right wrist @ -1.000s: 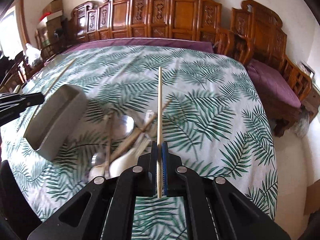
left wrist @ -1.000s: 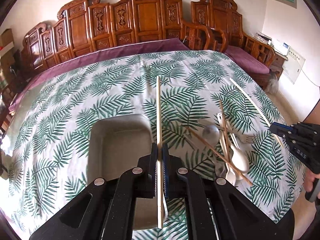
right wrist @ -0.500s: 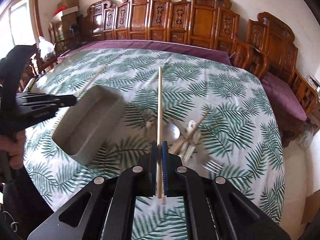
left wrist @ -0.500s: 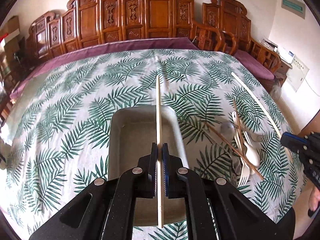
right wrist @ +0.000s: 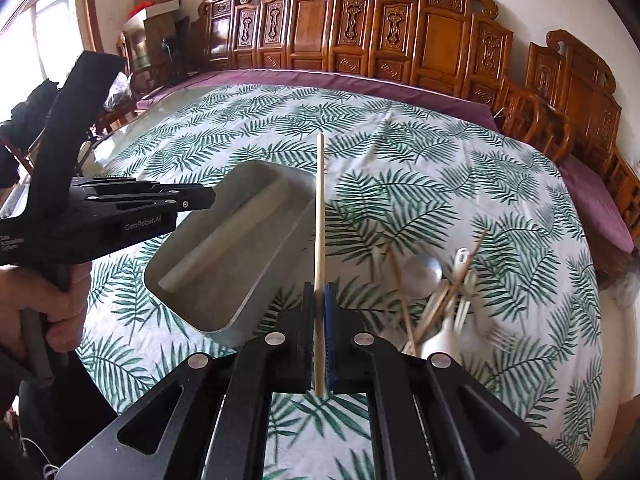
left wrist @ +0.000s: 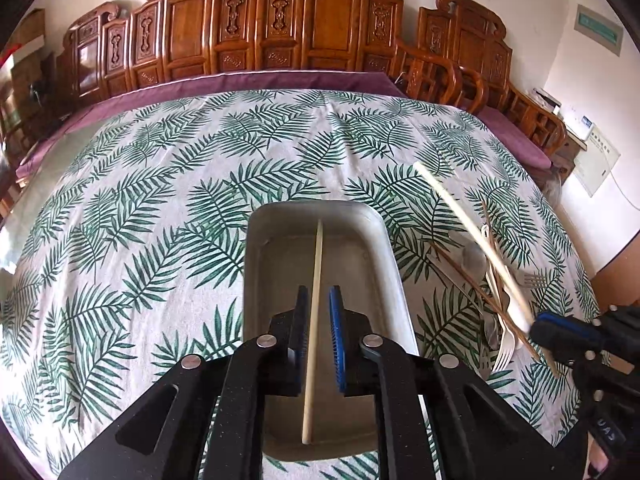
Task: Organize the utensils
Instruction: 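Carry the chopstick into the grey tray and open the left tool while the right tool holds its chopstick, then lower the wooden chopstick into the grey tray and open the right tool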
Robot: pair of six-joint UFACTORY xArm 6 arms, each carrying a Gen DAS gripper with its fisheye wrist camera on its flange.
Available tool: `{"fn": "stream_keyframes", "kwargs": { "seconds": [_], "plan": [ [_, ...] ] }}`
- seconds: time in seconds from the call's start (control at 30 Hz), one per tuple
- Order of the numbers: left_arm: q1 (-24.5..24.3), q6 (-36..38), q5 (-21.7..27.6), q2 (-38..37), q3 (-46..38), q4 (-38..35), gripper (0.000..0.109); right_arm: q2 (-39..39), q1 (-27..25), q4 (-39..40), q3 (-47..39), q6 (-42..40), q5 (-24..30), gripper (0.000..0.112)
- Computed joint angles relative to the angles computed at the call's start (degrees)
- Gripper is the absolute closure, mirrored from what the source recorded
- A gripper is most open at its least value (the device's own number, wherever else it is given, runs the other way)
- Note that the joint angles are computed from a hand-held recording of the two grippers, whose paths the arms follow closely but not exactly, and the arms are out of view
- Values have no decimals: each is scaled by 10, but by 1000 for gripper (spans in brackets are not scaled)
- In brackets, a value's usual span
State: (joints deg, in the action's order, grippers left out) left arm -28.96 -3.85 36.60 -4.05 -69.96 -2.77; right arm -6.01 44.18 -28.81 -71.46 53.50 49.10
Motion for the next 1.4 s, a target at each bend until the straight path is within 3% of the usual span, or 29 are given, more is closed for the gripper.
{"fn": "stream_keyframes", "kwargs": {
  "seconds": [0.4, 0.67, 0.83, 1.2, 1.4],
  "plan": [
    [43, 71, -23, -109, 92, -22, 70, 88, 11, 14, -76, 28, -25, 107],
    [77, 91, -55, -169, 146, -18, 33, 143, 14, 22, -129, 39, -19, 107],
    [91, 106, -77, -191, 174, -21, 27, 170, 13, 34, -154, 41, -13, 107],
    [96, 162, -69, -205, 189, -88, 27, 226, 10, 59, -218, 12, 19, 106],
    [100, 156, -73, -201, 197, -74, 27, 219, 5, 70, -203, -4, -7, 103]
  ]
}}
